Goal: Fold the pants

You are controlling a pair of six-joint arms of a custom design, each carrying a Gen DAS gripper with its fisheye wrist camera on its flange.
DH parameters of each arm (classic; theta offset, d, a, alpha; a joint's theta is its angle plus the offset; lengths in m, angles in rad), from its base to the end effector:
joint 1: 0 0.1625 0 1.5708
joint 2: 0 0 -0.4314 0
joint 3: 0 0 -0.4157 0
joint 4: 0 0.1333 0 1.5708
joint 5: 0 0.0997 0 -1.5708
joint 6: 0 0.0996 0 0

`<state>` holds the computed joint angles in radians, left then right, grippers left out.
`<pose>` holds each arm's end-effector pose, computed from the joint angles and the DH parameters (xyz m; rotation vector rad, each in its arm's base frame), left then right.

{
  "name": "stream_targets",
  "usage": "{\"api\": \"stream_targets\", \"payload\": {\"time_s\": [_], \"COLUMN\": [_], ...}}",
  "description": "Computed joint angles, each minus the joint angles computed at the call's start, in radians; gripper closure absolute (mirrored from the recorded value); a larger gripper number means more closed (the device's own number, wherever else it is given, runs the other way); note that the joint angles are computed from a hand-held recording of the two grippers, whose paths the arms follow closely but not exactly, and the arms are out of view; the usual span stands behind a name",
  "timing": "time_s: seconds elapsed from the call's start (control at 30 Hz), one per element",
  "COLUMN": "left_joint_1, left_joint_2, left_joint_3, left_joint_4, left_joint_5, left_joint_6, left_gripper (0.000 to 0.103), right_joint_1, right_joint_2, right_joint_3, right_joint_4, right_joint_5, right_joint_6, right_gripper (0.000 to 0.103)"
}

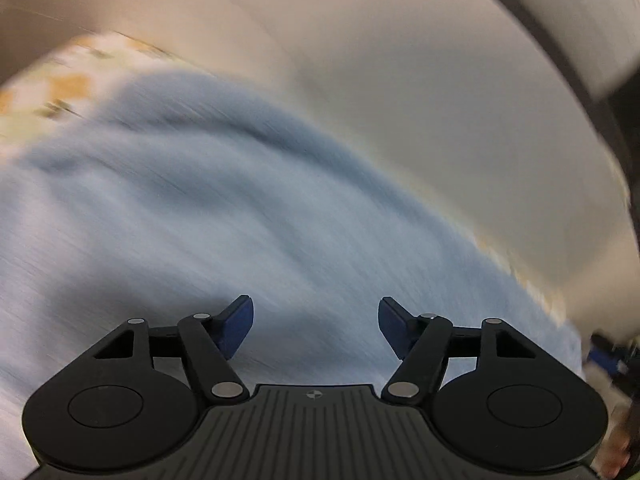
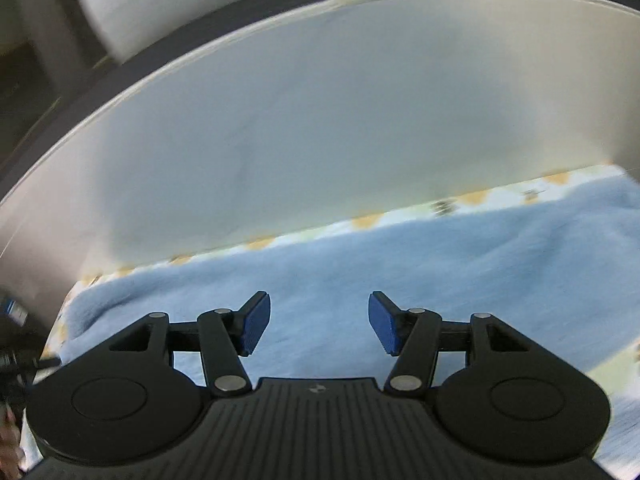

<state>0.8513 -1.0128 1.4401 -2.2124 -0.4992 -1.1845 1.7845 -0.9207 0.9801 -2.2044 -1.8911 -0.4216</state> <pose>-0.3047 -0.6827 0.3308 -0.6919 2.2667 -1.2914 0.2716 -0.7711 0.4560 0.7140 -2.5799 0.7404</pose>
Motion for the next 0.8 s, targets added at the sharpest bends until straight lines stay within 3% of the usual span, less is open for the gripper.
{"api": "stream_targets", "payload": {"time_s": [0.2, 0.27, 0.33, 0.53, 0.7, 0.8], "left_joint_1": [0.02, 0.048, 0.086, 0.197, 0.255, 0.281], "left_joint_2": [-0.259, -0.307, -0.319, -0.235, -0.16, -0.145], "left_joint_3": [0.189, 0.213, 0.224, 0.179, 0.124, 0.118], "left_joint_4": [0.085, 0.059, -0.051, -0.451, -0.64, -0.665], "left_joint_5": [0.128, 0.138, 0.126, 0.0, -0.102, -0.199], "left_joint_6": [-0.154, -0.129, -0.048, 0.263, 0.405, 0.429], "left_gripper": [0.033, 0.033, 0.033, 0.033, 0.033, 0.033], "right_joint_1": [0.018, 0.021, 0.021, 0.008, 0.009, 0.007], "right_joint_2": [0.006, 0.005, 0.02, 0.028, 0.016, 0.019], "right_joint_3": [0.178, 0.232, 0.246, 0.243, 0.257, 0.257], "right_joint_4": [-0.154, -0.22, -0.254, -0.238, -0.226, -0.225], "right_joint_5": [-0.098, -0.154, -0.205, -0.304, -0.321, -0.313], "right_joint_6": [-0.019, -0.039, -0.037, 0.022, 0.039, 0.044], "right_gripper": [0.045, 0.045, 0.045, 0.045, 0.045, 0.045]}}
